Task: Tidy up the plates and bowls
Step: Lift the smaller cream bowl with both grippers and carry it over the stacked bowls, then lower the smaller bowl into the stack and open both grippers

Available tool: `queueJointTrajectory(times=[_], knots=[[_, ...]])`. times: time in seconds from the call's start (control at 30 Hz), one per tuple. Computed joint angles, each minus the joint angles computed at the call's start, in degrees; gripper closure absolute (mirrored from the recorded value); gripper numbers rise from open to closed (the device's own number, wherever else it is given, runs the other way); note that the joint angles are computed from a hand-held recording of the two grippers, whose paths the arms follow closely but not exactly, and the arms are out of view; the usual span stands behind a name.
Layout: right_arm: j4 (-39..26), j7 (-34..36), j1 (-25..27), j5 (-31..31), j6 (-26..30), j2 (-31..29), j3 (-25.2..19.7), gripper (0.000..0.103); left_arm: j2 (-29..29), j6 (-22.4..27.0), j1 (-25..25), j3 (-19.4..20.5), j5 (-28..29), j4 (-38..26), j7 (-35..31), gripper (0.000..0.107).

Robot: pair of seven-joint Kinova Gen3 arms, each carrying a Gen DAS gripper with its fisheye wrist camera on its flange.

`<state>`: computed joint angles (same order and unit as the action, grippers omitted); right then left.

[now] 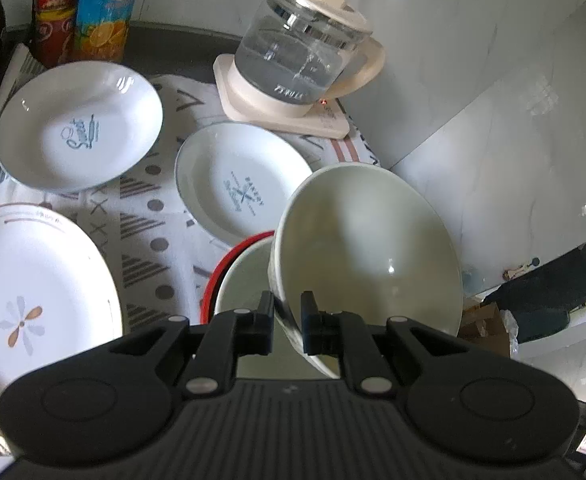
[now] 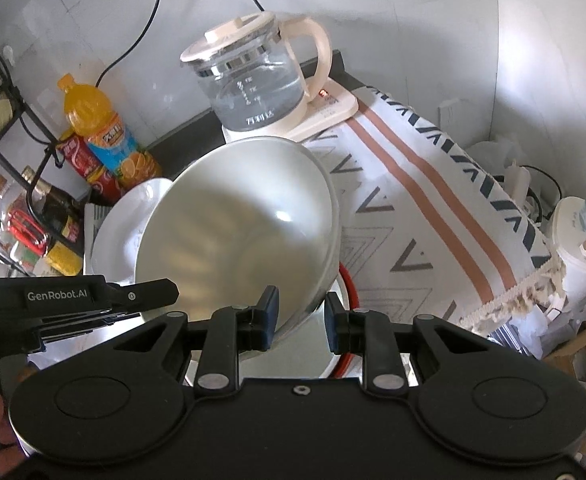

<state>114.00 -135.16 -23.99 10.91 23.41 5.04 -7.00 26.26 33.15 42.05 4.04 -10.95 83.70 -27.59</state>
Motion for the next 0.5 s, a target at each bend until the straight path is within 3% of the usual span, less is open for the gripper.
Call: queueJointTrajectory(times=[0.13,0.5], knots=[[0.57,-0.81,-0.78,1.28,0.61,-0.09,-0.25,0.079,-0.28,0.11,-0.23,0.47,0.6,0.96,-0.09,0.097],[-0.56,2.37,-0.78,-2.17,3.56,0.81,-0.96,0.077,-0.58,1.61,-1.37,1.76,2.48,1.92,-1.27,0.096]])
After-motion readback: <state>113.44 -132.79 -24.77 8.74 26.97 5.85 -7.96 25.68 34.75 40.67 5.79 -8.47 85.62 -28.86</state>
